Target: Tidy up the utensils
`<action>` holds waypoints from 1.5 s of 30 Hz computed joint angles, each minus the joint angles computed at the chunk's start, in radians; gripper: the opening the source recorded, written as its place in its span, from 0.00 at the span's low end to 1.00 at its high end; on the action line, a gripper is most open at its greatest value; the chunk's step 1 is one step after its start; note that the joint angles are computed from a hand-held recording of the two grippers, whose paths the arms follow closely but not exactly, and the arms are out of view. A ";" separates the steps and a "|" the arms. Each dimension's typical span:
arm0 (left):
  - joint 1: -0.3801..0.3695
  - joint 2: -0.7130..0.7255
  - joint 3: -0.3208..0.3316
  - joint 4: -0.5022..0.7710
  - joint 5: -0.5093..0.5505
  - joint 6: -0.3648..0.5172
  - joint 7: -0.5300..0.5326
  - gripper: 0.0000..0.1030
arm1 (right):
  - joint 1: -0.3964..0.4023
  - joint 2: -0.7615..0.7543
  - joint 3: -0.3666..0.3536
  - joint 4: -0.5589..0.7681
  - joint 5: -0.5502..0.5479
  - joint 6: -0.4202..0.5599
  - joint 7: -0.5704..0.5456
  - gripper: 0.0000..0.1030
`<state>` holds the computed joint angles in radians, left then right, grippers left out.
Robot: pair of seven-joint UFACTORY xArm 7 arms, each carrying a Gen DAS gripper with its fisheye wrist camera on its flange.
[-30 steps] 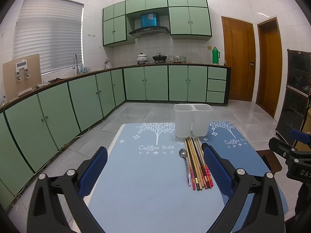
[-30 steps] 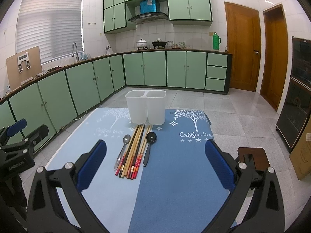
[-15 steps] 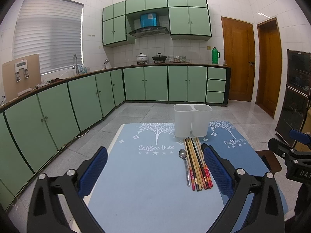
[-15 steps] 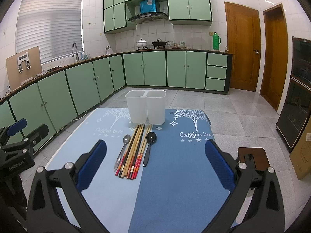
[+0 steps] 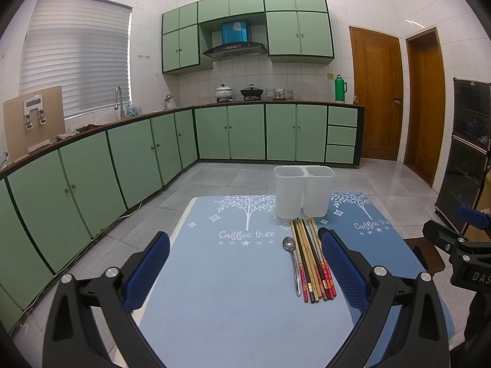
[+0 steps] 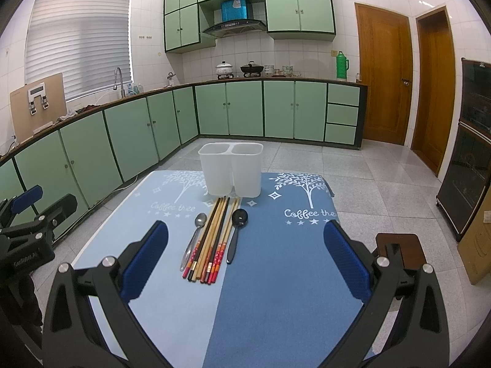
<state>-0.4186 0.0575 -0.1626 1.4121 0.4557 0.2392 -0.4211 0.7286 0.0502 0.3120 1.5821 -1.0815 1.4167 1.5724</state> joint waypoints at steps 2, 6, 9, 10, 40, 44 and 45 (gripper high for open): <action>0.000 0.000 0.000 0.002 0.001 0.001 0.002 0.94 | 0.000 -0.001 0.000 -0.002 -0.002 -0.001 0.003 0.95; 0.000 0.001 0.001 0.002 -0.004 0.000 0.003 0.94 | 0.000 0.000 0.000 -0.001 -0.001 0.000 0.001 0.95; -0.001 0.002 0.001 0.006 -0.004 0.003 0.004 0.94 | -0.001 -0.002 0.000 -0.004 0.001 -0.004 0.002 0.95; 0.000 0.003 0.000 0.009 -0.010 0.004 0.009 0.94 | -0.001 -0.002 0.000 -0.003 -0.001 -0.002 0.001 0.95; -0.095 0.508 0.080 0.640 -0.165 0.375 0.219 0.94 | -0.197 0.085 -0.132 -0.034 0.212 -0.317 -0.117 0.95; -0.127 0.691 0.117 0.893 -0.198 0.491 0.255 0.94 | -0.230 0.159 -0.176 0.004 0.276 -0.393 -0.166 0.94; -0.134 0.749 0.125 0.981 -0.209 0.537 0.268 0.94 | -0.233 0.170 -0.186 0.010 0.292 -0.407 -0.176 0.93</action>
